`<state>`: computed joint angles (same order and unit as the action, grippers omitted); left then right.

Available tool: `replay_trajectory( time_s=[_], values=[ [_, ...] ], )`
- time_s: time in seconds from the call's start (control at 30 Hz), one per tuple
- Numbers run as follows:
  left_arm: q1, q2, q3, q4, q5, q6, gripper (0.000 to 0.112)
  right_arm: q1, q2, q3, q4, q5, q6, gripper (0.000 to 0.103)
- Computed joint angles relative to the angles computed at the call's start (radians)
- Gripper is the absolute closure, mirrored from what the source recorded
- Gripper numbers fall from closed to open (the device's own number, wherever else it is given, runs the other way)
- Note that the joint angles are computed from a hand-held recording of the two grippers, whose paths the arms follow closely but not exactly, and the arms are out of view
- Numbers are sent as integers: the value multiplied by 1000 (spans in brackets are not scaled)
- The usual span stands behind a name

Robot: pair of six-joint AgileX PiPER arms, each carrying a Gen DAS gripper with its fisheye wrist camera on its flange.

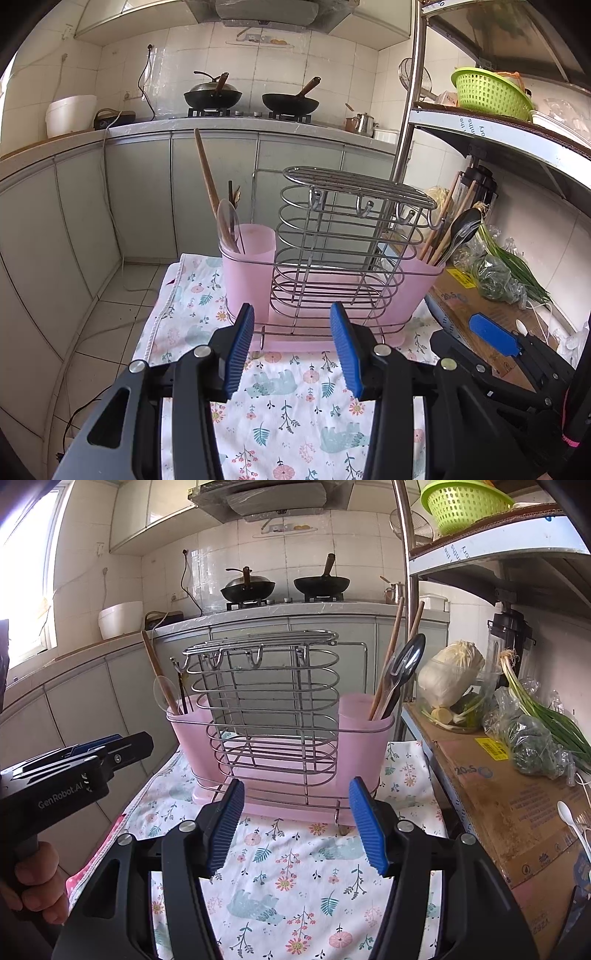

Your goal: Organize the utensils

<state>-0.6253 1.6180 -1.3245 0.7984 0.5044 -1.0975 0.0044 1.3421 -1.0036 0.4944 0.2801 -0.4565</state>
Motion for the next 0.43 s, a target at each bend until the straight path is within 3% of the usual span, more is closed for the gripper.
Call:
replay_trajectory(
  time_s=[0.43],
  values=[
    [14, 6, 6, -41, -10, 35, 70, -7, 11, -6, 12, 12, -16, 44]
  ],
)
